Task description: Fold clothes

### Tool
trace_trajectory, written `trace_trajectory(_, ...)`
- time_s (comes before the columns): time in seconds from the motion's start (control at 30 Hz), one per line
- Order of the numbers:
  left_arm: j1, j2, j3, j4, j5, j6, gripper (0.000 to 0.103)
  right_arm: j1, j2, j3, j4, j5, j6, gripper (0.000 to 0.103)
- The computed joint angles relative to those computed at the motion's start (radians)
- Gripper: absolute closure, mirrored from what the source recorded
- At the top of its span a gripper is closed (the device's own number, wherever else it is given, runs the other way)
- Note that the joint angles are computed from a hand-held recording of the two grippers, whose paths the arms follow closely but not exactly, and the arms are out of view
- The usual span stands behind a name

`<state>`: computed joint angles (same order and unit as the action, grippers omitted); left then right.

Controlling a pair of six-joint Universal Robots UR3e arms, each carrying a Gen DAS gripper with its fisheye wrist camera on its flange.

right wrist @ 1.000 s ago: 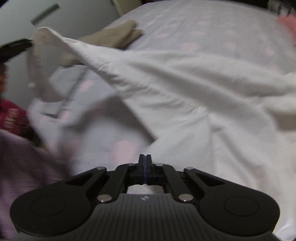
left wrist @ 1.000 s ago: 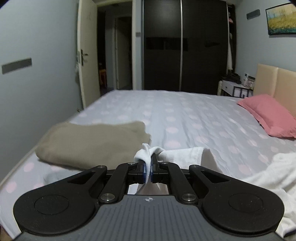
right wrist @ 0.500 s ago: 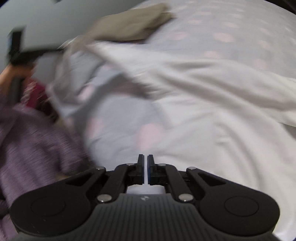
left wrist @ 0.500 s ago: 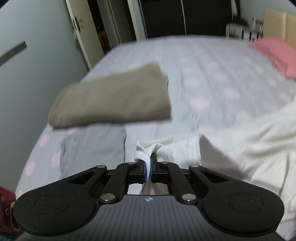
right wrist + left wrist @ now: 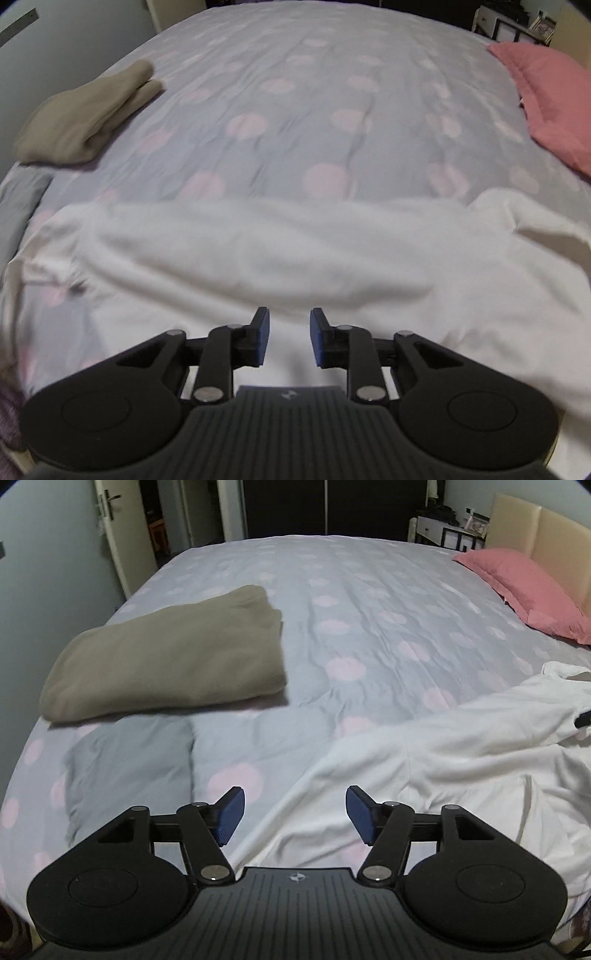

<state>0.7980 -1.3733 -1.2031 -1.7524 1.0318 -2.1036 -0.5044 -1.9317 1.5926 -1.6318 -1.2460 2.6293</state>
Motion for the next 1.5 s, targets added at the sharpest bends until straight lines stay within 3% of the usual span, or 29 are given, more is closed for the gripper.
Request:
trace_trajectory(0.1, -0.172, -0.06, -0.104, 0.227, 0.079, -0.076, 0.044, 0.058, 0.114, 0.0, -0.192, -0.07, 0.035, 0.071)
trace_trajectory(0.4, -0.403, -0.296, -0.21, 0.577, 0.294, -0.152, 0.043, 0.064, 0.42, -0.059, -0.584, -0.165, 0.035, 0.039)
trace_trajectory(0.43, -0.416, -0.323, -0.194, 0.58, 0.32, -0.165, 0.043, 0.06, 0.454, -0.069, -0.611, -0.181, 0.035, 0.035)
trace_trajectory(0.53, -0.428, -0.383, -0.144, 0.542, 0.367, -0.171, 0.04, 0.047, 0.549, -0.102, -0.664, -0.233, 0.052, 0.034)
trace_trajectory(0.67, -0.438, -0.405, -0.164, 0.565, 0.413, -0.171, 0.039, 0.017, 0.604, -0.145, -0.608, -0.222, 0.161, 0.034)
trace_trajectory(0.73, -0.431, -0.423, -0.125, 0.518, 0.4, -0.197, 0.044, 0.018, 0.611, -0.147, -0.598, -0.222, 0.19, 0.034)
trace_trajectory(0.8, -0.422, -0.443, -0.071, 0.435, 0.369, -0.214, 0.068, 0.036, 0.608, -0.142, -0.61, -0.238, 0.175, 0.034)
trace_trajectory(0.9, -0.42, -0.413, -0.08, 0.396, 0.341, -0.224, 0.087, 0.058, 0.568, -0.122, -0.601, -0.235, 0.169, 0.034)
trace_trajectory(1.03, -0.398, -0.317, -0.125, 0.329, 0.248, -0.208, 0.095, 0.071, 0.459, -0.087, -0.521, -0.172, 0.171, 0.034)
trace_trajectory(1.17, -0.35, -0.142, -0.194, 0.213, 0.074, -0.13, 0.099, 0.1, 0.343, -0.079, -0.362, -0.1, 0.146, 0.034)
trace_trajectory(1.37, -0.289, 0.101, -0.205, -0.187, -0.179, 0.109, 0.099, 0.152, 0.17, -0.089, -0.117, -0.003, 0.142, 0.034)
trace_trajectory(1.5, -0.285, 0.22, -0.227, -0.45, -0.233, 0.288, 0.099, 0.16, 0.042, -0.09, 0.024, 0.108, 0.146, 0.034)
